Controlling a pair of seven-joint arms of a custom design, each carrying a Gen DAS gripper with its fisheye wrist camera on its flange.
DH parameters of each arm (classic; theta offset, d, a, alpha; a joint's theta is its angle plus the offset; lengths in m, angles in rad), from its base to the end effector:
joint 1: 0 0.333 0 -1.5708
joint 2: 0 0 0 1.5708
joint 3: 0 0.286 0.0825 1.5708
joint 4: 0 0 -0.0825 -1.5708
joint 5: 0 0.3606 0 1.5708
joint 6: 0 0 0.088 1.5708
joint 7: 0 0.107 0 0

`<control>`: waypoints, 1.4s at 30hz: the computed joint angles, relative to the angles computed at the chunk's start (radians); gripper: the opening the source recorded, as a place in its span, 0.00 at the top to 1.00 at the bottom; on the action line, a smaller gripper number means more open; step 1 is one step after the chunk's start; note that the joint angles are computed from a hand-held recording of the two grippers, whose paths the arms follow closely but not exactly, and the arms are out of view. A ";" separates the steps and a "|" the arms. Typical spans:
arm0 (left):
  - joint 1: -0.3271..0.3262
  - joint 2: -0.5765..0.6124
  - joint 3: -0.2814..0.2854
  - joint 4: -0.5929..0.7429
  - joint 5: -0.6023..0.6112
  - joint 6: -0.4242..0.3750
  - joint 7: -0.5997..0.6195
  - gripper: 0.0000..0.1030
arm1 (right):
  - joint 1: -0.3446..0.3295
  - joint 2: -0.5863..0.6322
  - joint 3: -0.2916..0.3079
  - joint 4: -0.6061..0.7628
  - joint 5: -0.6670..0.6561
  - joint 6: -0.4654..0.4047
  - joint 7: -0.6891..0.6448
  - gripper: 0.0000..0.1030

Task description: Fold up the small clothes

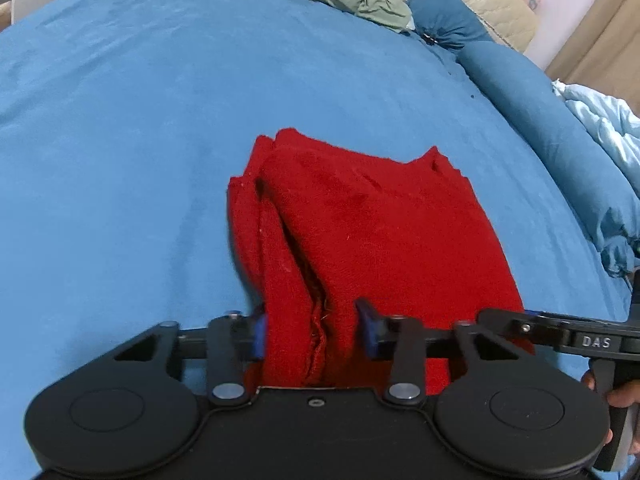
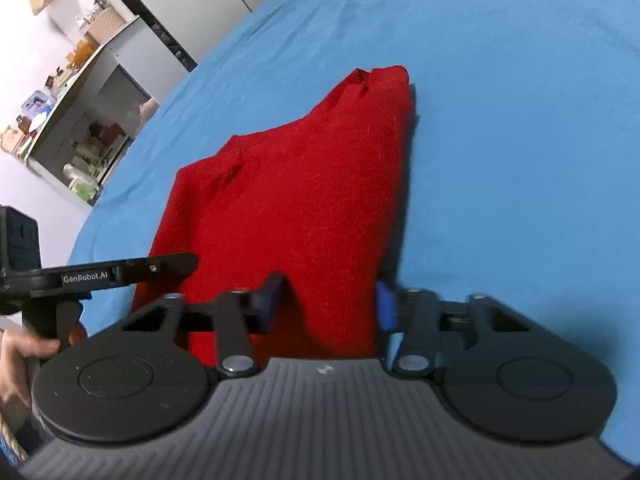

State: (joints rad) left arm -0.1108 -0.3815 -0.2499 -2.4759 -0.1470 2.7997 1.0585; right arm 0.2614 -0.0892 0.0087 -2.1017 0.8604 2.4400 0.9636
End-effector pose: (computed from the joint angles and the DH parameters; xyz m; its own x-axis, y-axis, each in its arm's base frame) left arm 0.4320 -0.1626 0.4904 0.1341 -0.9292 0.3444 -0.7797 -0.3134 -0.5421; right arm 0.5226 0.1462 0.4853 0.4126 -0.7847 -0.4627 -0.8361 -0.1245 -0.5343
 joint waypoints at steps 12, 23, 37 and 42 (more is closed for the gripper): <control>0.016 -0.123 -0.142 0.078 0.189 -0.146 -0.203 0.74 | 0.024 -0.216 -0.055 -0.096 -0.041 -0.010 0.016 0.64; -0.104 -0.182 -0.301 0.090 0.241 -0.177 -0.418 0.74 | -0.041 -0.679 -0.210 -0.381 -0.304 -0.176 0.078 0.64; -0.113 -0.115 -0.418 0.090 0.499 -0.246 -0.719 0.54 | -0.048 -0.827 -0.291 -0.606 -0.427 -0.119 0.137 0.46; -0.131 -0.163 -0.430 0.090 0.573 -0.370 -0.785 0.30 | -0.080 -0.904 -0.288 -0.647 -0.484 -0.044 0.095 0.10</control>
State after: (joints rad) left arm -0.2416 -0.5448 -0.6799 -2.3854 0.4258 2.4294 0.2731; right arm 0.1814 -0.9932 -0.2795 -2.7491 0.3761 2.3964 1.0583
